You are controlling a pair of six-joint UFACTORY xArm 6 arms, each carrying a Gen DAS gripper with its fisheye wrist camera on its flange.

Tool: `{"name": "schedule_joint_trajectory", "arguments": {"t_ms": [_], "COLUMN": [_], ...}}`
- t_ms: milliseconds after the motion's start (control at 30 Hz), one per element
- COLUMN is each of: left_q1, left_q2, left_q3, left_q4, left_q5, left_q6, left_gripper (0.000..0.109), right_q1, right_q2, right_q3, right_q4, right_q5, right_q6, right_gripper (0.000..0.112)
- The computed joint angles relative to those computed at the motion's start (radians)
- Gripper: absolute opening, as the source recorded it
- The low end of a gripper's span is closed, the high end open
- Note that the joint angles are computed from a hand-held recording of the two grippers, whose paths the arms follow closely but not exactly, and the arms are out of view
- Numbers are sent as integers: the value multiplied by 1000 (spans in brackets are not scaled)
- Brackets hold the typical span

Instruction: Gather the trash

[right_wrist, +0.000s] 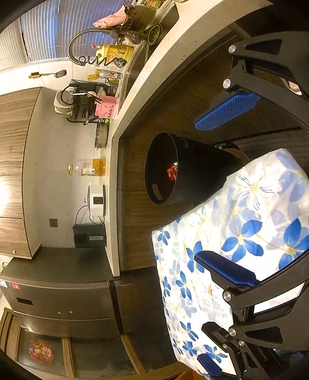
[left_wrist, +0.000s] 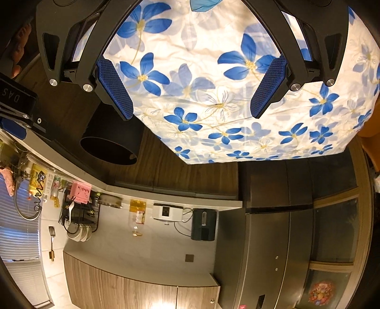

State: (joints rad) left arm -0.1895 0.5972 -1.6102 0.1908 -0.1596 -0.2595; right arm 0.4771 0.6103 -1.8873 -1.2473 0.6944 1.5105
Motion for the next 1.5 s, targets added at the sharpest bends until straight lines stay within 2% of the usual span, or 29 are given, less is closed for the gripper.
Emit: {"name": "schedule_joint_trajectory", "arguments": {"t_ms": [33,100,300,400,600,867,1133,1500], "left_q1": [-6,-5,3,16,12,21,5,3], "left_q2": [-14,-30,-62,-73,-90,-97,-102,-102], "left_q3": [23,49,97,113,138,143,148,146], "left_q4": [-52,-64,-52,14,-19,48,-14,-6], "left_q5": [-12,-28,-56,-66,-79,-81,-79,-77], "left_q6": [51,64,52,-11,20,-40,23,16], "left_gripper": [97,97,97,97,97,97,97,97], "right_q1": [5,13,34,41,46,52,51,47], "right_q2": [-9,-22,-51,-57,-64,-77,-83,-87], "right_q3": [12,28,63,68,74,88,95,100], "right_q4": [-5,-11,-51,-61,-69,-75,-76,-78], "right_q5": [1,1,14,19,20,27,30,26], "right_q6": [7,17,54,65,71,83,88,91], "right_gripper": [97,97,97,97,97,97,97,97]}}
